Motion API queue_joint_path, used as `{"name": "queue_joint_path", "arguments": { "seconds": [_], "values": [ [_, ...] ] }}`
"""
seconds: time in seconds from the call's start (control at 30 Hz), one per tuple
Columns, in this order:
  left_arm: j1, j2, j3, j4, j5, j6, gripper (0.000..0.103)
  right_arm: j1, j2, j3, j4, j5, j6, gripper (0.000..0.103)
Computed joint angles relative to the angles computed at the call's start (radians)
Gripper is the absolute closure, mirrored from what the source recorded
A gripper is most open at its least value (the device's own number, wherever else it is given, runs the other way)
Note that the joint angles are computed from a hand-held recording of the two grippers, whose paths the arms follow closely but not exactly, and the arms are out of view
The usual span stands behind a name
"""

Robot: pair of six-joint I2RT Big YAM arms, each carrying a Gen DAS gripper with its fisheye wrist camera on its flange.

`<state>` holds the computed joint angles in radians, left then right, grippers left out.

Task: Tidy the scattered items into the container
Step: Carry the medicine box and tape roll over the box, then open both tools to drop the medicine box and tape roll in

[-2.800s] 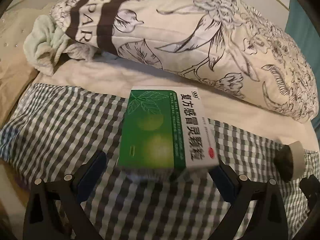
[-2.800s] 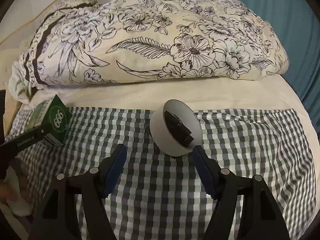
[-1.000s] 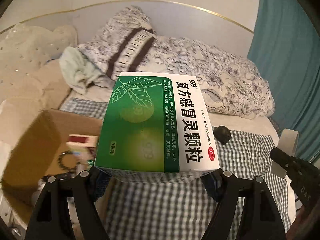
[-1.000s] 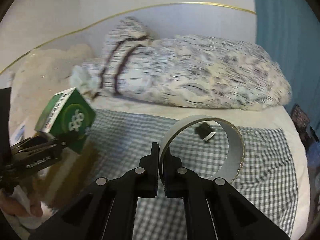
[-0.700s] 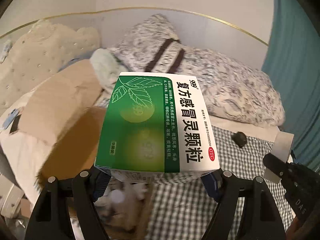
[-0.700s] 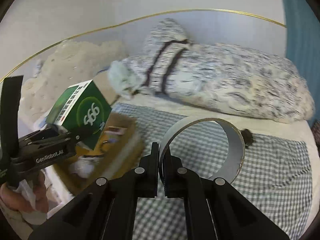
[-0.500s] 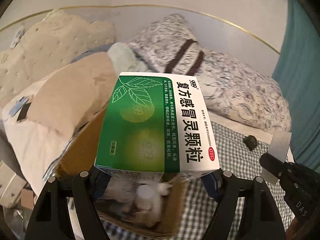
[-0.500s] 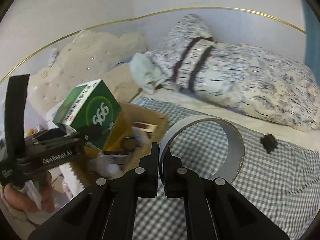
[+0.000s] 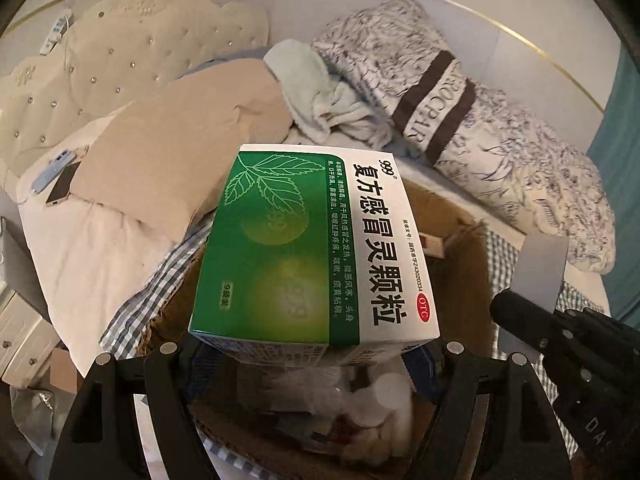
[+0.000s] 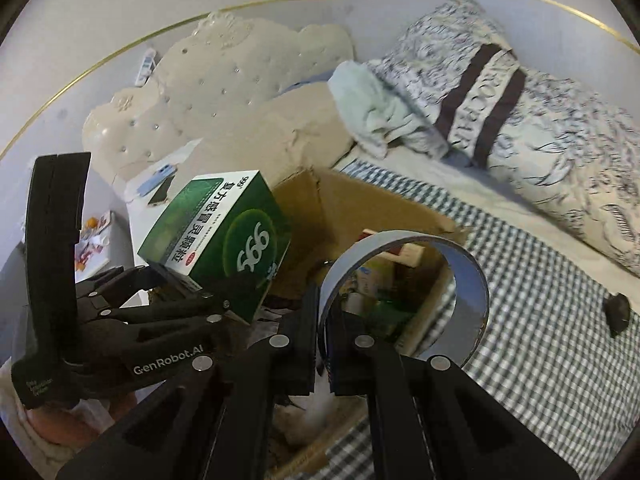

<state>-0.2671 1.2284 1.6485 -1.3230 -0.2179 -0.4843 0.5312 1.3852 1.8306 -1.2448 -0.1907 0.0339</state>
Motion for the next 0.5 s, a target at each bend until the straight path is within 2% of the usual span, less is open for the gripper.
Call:
{"name": "queue_joint_path", "arguments": {
  "seconds": [0.17, 0.27, 0.3, 0.33, 0.37, 0.4, 0.5],
  "values": [
    [0.003, 0.017, -0.013, -0.007, -0.021, 0.001, 0.023, -0.019, 0.027, -0.019, 0.025, -0.058, 0.016, 0.099],
    [0.002, 0.024, -0.012, -0.021, -0.029, -0.006, 0.018, -0.044, 0.020, -0.045, 0.068, -0.122, 0.061, 0.097],
    [-0.001, 0.029, -0.007, -0.028, -0.035, -0.008, 0.010, -0.053, 0.022, -0.047, 0.074, -0.142, 0.074, 0.084],
    [-0.005, 0.035, 0.000, -0.035, -0.045, -0.010, 0.005, -0.060, 0.025, -0.045, 0.078, -0.153, 0.088, 0.056],
    [-0.009, 0.039, 0.004, -0.042, -0.057, -0.013, 0.002, -0.064, 0.023, -0.047, 0.087, -0.152, 0.108, 0.045],
    [-0.014, 0.040, 0.006, -0.045, -0.063, -0.015, 0.002, -0.073, 0.009, -0.063, 0.112, -0.156, 0.132, 0.037],
    [-0.028, 0.048, 0.022, -0.060, -0.069, -0.026, 0.002, -0.088, -0.003, -0.064, 0.130, -0.183, 0.142, 0.037]
  ]
}}
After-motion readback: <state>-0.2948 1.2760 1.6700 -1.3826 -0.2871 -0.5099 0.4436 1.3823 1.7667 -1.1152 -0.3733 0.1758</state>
